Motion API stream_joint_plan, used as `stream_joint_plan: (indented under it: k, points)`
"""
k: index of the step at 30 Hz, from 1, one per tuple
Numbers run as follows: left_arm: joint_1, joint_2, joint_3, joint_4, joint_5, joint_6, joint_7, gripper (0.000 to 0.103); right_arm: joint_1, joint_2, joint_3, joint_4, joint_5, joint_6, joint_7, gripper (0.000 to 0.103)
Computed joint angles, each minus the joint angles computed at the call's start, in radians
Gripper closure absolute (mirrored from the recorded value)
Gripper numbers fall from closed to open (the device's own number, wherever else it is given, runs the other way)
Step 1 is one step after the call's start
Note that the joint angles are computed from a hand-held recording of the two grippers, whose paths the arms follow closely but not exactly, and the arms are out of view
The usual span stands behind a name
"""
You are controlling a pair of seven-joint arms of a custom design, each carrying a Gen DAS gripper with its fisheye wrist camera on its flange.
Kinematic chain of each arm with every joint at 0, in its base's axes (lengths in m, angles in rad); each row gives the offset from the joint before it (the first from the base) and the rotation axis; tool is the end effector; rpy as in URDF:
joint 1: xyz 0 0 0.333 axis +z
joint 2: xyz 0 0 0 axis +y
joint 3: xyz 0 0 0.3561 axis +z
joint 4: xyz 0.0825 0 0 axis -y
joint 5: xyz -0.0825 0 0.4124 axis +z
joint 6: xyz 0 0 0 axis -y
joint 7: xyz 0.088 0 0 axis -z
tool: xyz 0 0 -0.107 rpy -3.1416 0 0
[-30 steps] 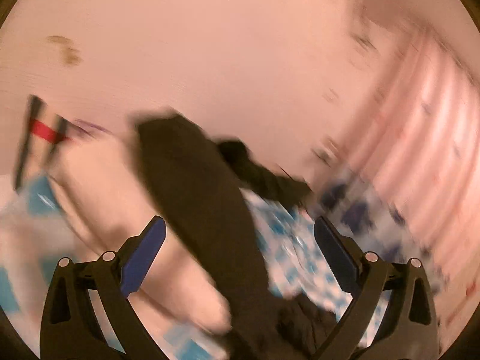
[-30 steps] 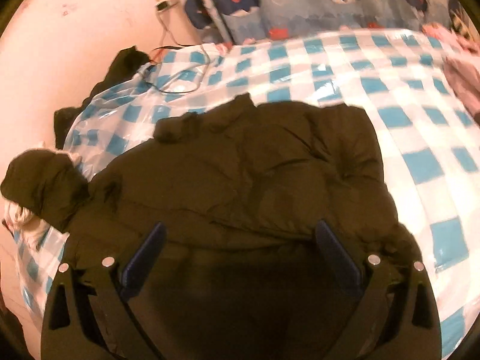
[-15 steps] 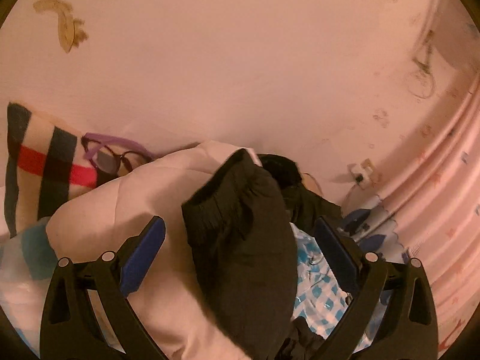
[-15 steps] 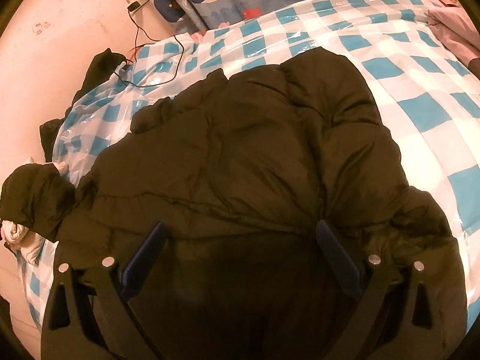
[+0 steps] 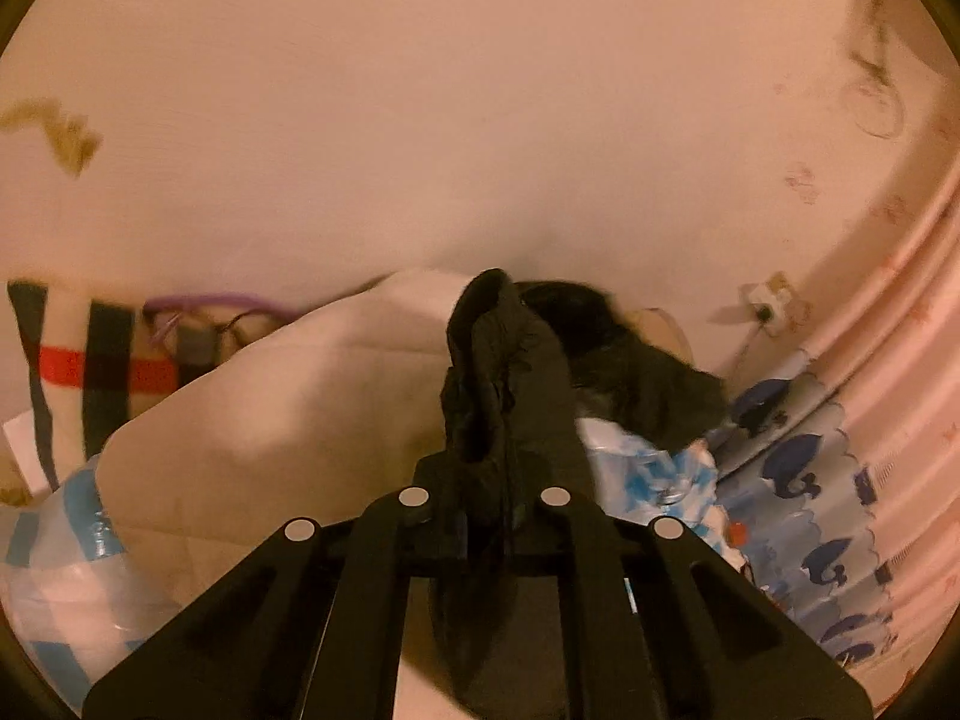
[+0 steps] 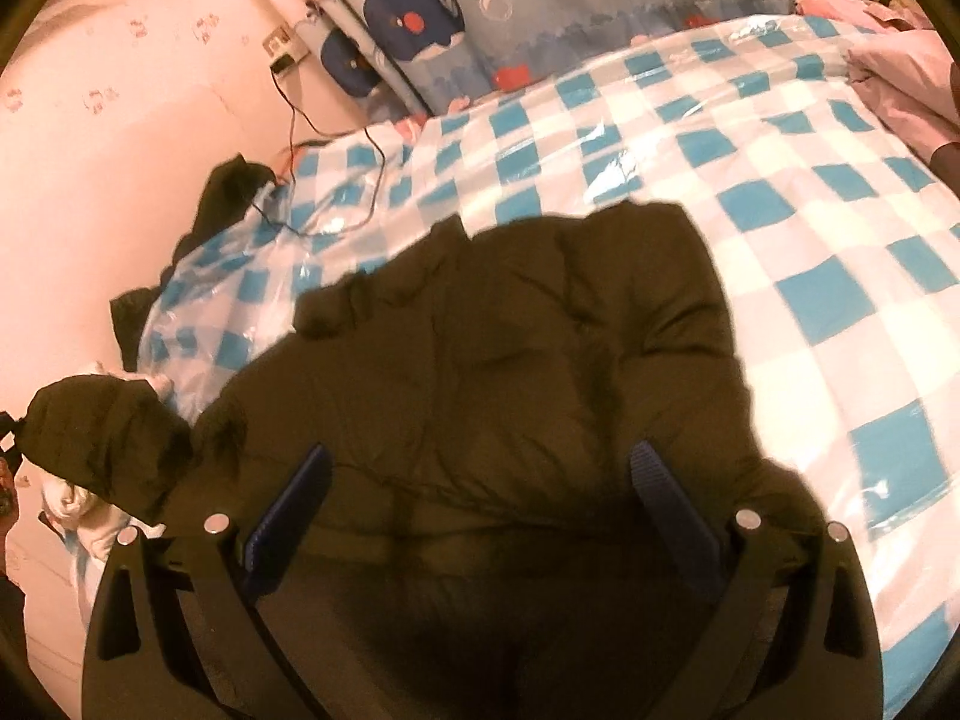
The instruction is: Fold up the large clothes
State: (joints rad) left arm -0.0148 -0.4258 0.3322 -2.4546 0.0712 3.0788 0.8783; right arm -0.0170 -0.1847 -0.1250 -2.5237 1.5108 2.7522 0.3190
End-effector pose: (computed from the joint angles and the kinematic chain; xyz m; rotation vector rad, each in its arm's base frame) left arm 0.4482 0.1646 0.5945 -2.2808 0.6815 -1.1852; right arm 0.4562 -0.1064 0.3791 -1.4145 1.8068 -0.2693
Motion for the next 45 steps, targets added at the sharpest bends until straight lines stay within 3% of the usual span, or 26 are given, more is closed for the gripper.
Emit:
stream_joint_plan:
  k: [3, 7, 16, 26, 33, 37, 45]
  points:
    - [-0.031, -0.030, -0.036, 0.014, 0.020, 0.032, -0.001, 0.098, -0.017, -0.030, -0.016, -0.018, -0.048, -0.013, 0.032, 0.007]
    - [-0.069, -0.057, -0.108, 0.061, 0.063, 0.011, -0.017, 0.098, -0.043, -0.069, -0.048, -0.050, -0.064, -0.054, 0.041, 0.007]
    - [-0.196, -0.003, -0.266, 0.210, 0.131, -0.014, -0.058, 0.098, -0.111, -0.119, -0.115, -0.114, -0.044, -0.157, -0.016, 0.007]
    - [-0.347, 0.295, -0.438, 0.443, 0.117, -0.040, -0.016, 0.098, -0.210, -0.121, -0.168, -0.098, -0.018, -0.335, 0.054, 0.007]
    - [-0.338, 0.526, -0.587, 0.534, 0.090, -0.046, 0.017, 0.098, -0.256, -0.113, -0.185, -0.085, -0.010, -0.411, 0.116, 0.007]
    - [-0.340, 0.622, -0.626, 0.574, 0.174, -0.055, -0.046, 0.098, -0.279, -0.102, -0.197, -0.075, -0.003, -0.448, 0.146, 0.007]
    - [-0.421, 0.795, -0.605, 0.676, 0.383, -0.127, -0.182, 0.098, -0.315, -0.085, -0.207, -0.063, 0.008, -0.495, 0.197, 0.007]
